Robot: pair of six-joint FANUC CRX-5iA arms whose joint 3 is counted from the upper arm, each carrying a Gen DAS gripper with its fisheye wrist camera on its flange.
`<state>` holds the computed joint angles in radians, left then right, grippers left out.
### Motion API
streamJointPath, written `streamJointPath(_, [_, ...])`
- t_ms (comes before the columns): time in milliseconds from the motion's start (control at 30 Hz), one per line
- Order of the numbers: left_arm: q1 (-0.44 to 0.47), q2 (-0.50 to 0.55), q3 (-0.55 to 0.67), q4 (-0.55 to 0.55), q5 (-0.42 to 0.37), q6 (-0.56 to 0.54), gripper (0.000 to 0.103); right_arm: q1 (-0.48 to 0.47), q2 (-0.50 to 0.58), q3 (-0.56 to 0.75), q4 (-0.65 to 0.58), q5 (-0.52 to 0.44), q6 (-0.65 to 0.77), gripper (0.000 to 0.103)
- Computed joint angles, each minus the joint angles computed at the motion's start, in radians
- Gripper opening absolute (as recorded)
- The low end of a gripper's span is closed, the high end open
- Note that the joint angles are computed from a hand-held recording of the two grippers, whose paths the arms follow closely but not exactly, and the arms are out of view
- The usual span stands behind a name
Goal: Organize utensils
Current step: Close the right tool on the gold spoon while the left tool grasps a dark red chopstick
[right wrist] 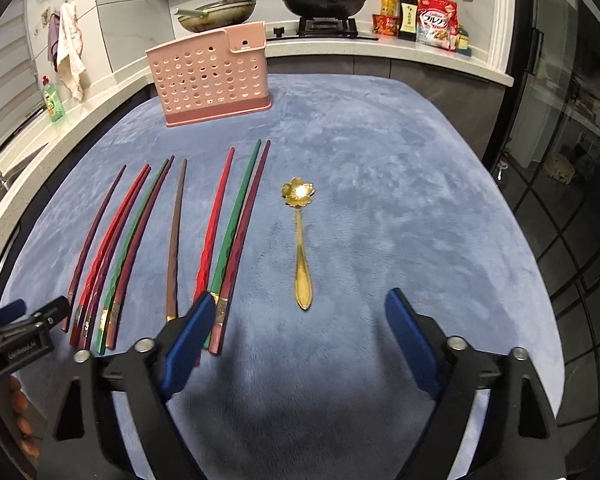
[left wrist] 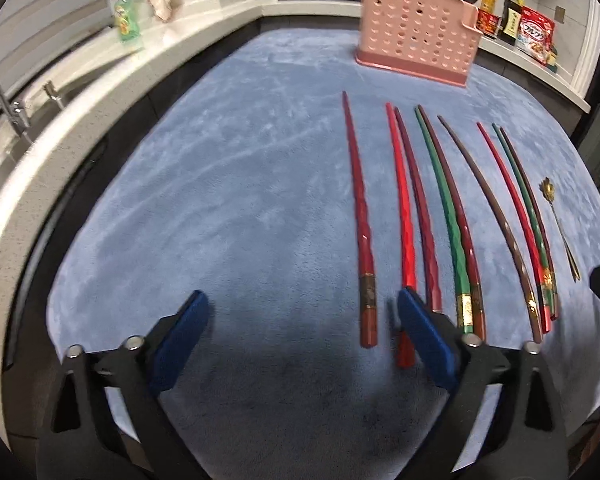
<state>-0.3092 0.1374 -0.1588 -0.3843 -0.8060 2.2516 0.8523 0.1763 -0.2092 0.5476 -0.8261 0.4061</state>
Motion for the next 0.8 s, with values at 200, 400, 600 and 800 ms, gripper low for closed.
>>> streamJointPath(200, [0.023, 0.01, -0.007, 0.046, 0.02, -0.048, 0.056, -0.025, 0.025, 0.034, -0.063, 0.008, 0.05, 0.06])
streamJointPath(400, [0.052, 0.0, -0.026, 0.122, 0.047, -0.125, 0.022, -0.055, 0.044, 0.07, -0.159, 0.017, 0.096, 0.041])
streamJointPath(600, [0.053, 0.006, -0.021, 0.133, 0.042, -0.143, 0.019, -0.102, 0.055, 0.099, -0.296, 0.044, 0.144, 0.023])
streamJointPath(800, [0.05, 0.012, -0.015, 0.129, 0.034, -0.136, 0.019, -0.117, 0.052, 0.102, -0.341, 0.062, 0.156, 0.014])
